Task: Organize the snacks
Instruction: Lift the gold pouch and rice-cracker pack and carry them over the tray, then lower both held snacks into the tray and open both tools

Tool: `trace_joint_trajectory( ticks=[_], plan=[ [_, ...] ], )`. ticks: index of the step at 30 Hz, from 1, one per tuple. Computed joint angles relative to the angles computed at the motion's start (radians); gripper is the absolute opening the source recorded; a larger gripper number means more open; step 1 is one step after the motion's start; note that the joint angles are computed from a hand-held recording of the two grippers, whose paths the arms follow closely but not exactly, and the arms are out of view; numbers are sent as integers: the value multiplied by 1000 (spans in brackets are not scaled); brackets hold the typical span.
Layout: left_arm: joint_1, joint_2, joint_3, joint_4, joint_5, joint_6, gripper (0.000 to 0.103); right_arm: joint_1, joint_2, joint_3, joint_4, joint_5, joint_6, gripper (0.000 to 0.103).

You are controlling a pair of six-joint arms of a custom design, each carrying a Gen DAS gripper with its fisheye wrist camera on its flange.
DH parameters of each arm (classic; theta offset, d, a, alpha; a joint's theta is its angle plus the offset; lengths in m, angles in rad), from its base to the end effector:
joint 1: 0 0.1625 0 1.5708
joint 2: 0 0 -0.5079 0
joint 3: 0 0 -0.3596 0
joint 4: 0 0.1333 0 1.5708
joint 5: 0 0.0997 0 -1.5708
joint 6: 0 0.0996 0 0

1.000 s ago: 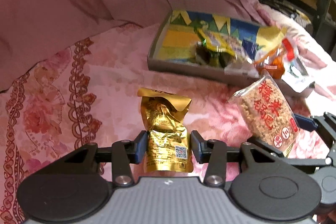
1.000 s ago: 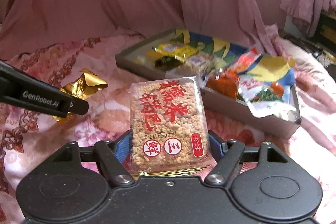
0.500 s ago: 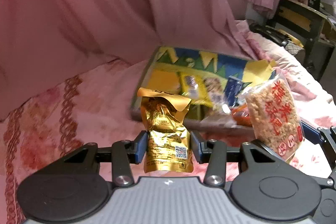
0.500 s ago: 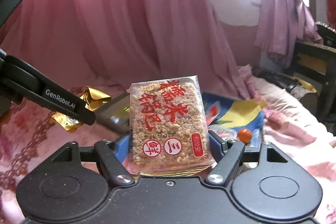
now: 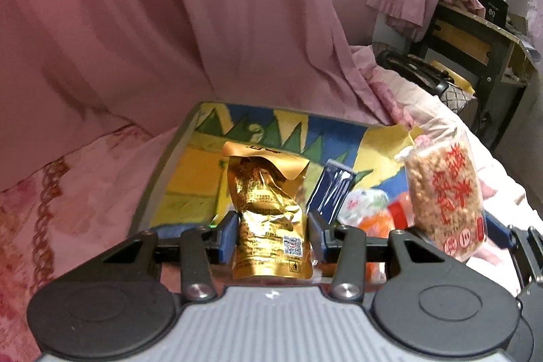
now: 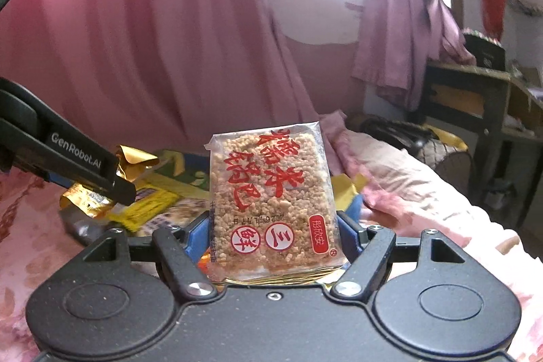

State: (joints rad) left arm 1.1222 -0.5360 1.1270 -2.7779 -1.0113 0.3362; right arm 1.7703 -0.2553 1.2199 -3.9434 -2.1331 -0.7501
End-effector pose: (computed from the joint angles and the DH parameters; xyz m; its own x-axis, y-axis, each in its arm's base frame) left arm -0.2076 -0.8605 0.2102 -0.7297 0.3287 -0.5996 0.6300 0.6641 -0.4026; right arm 0.2363 -0.7640 0.0800 -0.6611 0.1463 0.7359 -0.6599 0.3535 -0.6630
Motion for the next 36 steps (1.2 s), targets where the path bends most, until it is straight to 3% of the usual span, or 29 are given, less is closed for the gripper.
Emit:
trace_joint_trajectory(
  ticks=[20, 36],
  plan=[
    [7, 172, -204, 66, -29, 45, 48, -48, -1, -70, 94, -12, 141, 76],
    [16, 206, -245, 45, -37, 8, 49, -56, -13, -81, 123, -32, 191, 76]
  ],
)
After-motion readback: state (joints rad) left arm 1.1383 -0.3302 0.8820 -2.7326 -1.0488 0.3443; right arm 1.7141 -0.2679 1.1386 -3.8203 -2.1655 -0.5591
